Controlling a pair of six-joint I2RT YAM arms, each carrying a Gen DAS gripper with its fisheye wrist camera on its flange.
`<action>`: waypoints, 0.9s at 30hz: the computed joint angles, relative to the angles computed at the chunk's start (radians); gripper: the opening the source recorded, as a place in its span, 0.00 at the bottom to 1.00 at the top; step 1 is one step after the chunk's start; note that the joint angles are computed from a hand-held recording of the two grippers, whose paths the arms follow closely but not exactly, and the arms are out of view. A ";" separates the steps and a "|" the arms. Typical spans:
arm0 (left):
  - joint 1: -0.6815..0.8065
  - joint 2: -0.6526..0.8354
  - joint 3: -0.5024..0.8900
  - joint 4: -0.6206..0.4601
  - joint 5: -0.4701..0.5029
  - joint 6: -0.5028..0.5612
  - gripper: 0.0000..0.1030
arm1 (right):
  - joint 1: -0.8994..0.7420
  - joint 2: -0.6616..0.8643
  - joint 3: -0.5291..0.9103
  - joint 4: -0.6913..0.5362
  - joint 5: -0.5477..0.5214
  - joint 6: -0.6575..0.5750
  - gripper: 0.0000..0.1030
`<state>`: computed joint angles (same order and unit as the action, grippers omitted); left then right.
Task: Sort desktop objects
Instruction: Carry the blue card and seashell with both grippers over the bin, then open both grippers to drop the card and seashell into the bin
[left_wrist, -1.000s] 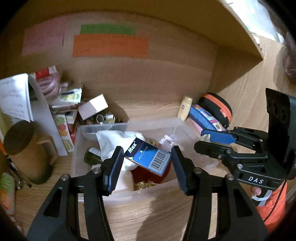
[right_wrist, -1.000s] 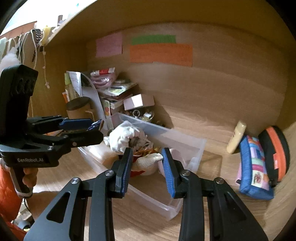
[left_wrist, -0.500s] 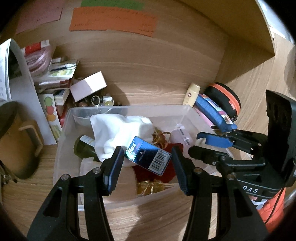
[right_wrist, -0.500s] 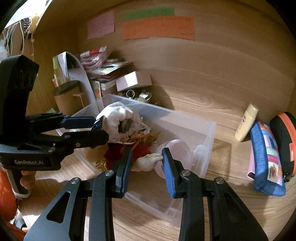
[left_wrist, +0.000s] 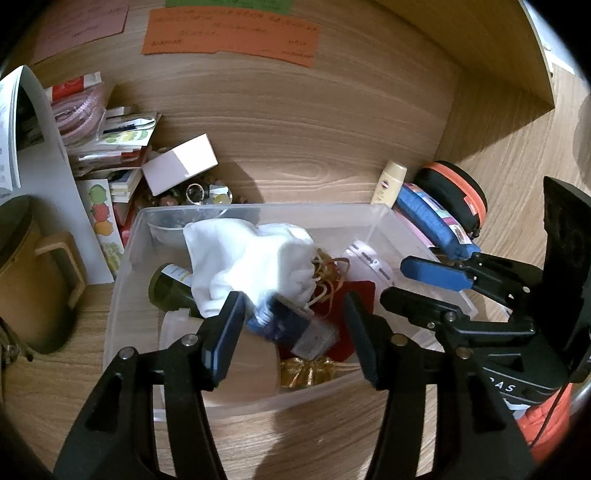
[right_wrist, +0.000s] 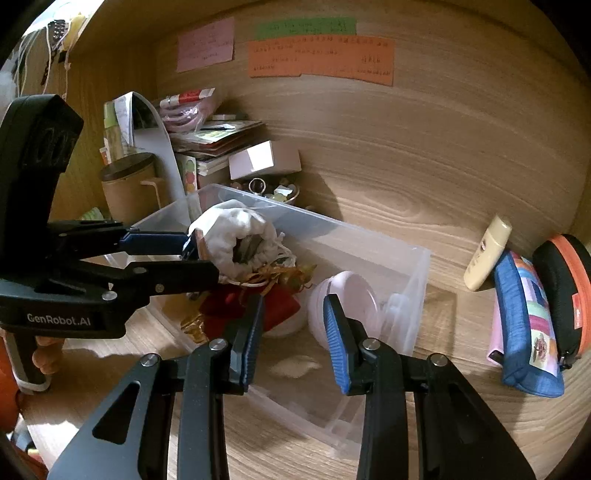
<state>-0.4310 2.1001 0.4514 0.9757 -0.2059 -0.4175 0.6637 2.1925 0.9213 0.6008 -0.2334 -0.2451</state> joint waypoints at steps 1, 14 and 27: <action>-0.002 -0.002 -0.001 0.001 -0.004 0.001 0.55 | 0.002 -0.003 -0.005 0.007 0.003 0.001 0.37; -0.003 -0.016 -0.047 0.084 -0.042 0.002 0.75 | -0.006 -0.047 -0.081 0.119 0.028 0.035 0.70; -0.022 -0.054 -0.040 -0.010 -0.165 -0.026 0.94 | -0.019 -0.046 -0.069 0.108 0.061 0.077 0.88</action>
